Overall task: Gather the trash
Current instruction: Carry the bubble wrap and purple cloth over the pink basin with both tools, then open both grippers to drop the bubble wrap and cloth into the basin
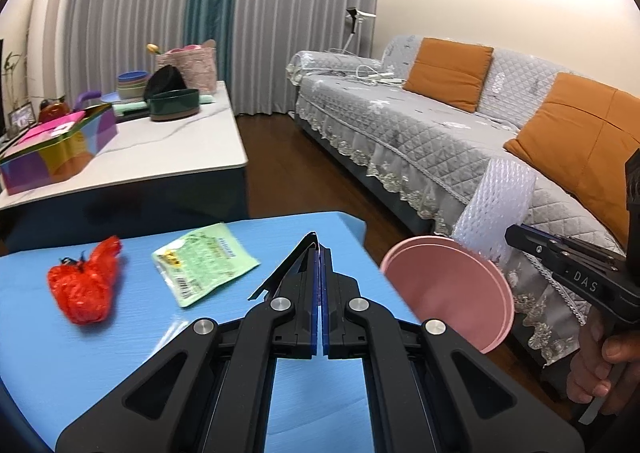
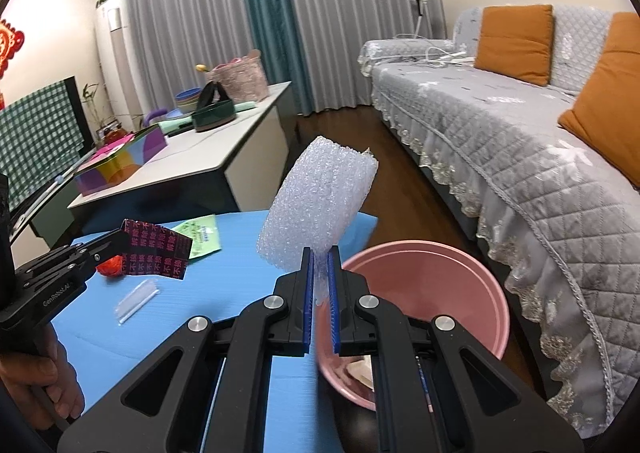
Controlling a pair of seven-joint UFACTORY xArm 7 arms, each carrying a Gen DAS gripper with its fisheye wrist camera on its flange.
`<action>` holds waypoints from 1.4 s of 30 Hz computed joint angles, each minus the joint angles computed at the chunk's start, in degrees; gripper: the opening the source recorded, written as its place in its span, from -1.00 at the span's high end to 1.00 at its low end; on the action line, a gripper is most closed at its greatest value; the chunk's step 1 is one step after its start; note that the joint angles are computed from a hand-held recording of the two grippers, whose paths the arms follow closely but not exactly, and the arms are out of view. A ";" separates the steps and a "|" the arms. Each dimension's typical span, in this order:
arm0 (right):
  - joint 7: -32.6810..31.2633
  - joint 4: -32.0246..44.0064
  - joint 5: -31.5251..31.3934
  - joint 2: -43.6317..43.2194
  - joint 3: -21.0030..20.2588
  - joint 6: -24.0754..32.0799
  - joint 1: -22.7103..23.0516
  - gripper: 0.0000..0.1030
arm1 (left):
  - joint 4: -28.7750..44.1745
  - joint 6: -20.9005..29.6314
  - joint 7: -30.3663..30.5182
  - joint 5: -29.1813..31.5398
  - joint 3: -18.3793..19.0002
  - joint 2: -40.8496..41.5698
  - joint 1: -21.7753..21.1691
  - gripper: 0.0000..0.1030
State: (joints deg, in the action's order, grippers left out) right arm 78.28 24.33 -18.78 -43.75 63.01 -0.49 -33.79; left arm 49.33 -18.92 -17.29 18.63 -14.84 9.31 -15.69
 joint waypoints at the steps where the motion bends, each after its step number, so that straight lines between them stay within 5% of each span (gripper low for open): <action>1: 0.01 -0.57 0.07 -0.23 -0.53 0.06 0.42 0.85 | 0.57 0.28 -0.06 0.01 -0.23 0.42 -0.25 0.99; 15: 1.05 -6.68 -0.20 -2.83 -6.84 1.08 2.76 0.85 | 7.48 3.98 5.68 -5.32 -0.50 5.32 -6.57 0.99; 35: 2.55 -4.17 -8.01 0.64 -3.80 6.68 -3.47 0.85 | 19.20 8.67 13.85 -11.69 -1.35 16.34 -12.72 0.99; 38: 2.88 -4.10 -8.82 1.53 -3.88 6.72 -3.96 0.85 | 20.58 9.37 14.50 -11.89 -2.46 17.55 -12.44 0.99; 42: 3.00 -3.24 -9.65 3.45 -3.78 8.93 -4.12 0.78 | 23.05 13.02 17.39 -10.66 -10.86 20.31 -5.99 0.98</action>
